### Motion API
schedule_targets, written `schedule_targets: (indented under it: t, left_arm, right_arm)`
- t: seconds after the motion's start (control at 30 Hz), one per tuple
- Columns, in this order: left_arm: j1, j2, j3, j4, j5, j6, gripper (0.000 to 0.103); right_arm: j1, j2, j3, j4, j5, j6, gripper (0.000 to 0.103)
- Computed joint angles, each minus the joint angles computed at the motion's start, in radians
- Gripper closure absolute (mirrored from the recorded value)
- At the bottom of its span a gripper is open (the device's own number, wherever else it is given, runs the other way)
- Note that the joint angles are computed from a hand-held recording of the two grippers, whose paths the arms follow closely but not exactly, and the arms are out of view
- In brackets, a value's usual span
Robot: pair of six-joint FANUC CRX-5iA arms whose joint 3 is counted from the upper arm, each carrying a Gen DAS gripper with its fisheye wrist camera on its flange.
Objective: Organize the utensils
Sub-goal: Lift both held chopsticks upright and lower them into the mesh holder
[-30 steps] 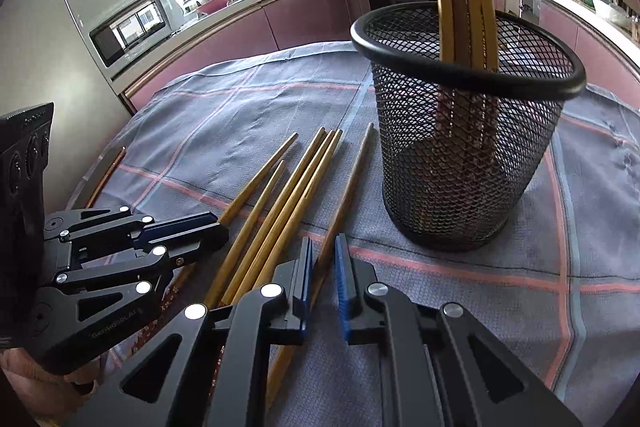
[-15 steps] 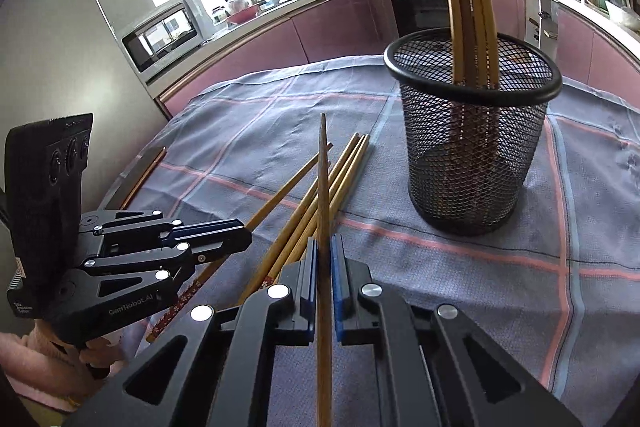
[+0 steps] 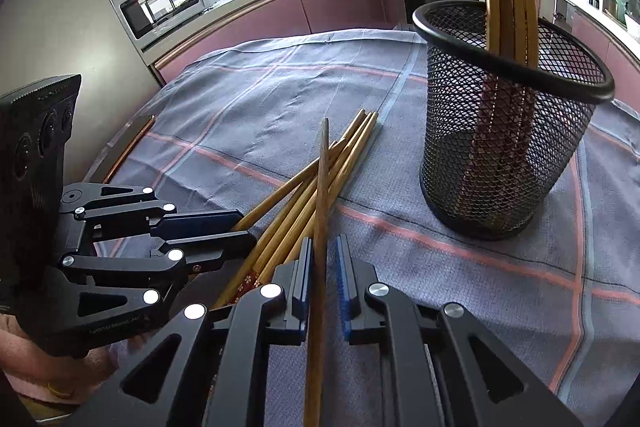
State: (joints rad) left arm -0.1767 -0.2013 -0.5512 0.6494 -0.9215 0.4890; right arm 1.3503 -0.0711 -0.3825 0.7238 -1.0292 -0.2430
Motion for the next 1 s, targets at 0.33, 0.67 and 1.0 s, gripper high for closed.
schedule_targets:
  t: [0.33, 0.67, 1.0]
  left_arm:
    - [0.014, 0.000, 0.013, 0.031, -0.026, 0.012, 0.095]
    - [0.078, -0.025, 0.035, 0.195, -0.172, -0.078, 0.095]
    - [0.103, -0.048, 0.060, 0.328, -0.253, -0.134, 0.095]
  right_arm:
    - [0.059, -0.062, -0.047, 0.118, -0.071, -0.095, 0.097]
    - [0.139, -0.140, -0.086, 0.262, -0.224, -0.207, 0.097]
    - [0.164, -0.178, -0.094, 0.346, -0.308, -0.210, 0.097]
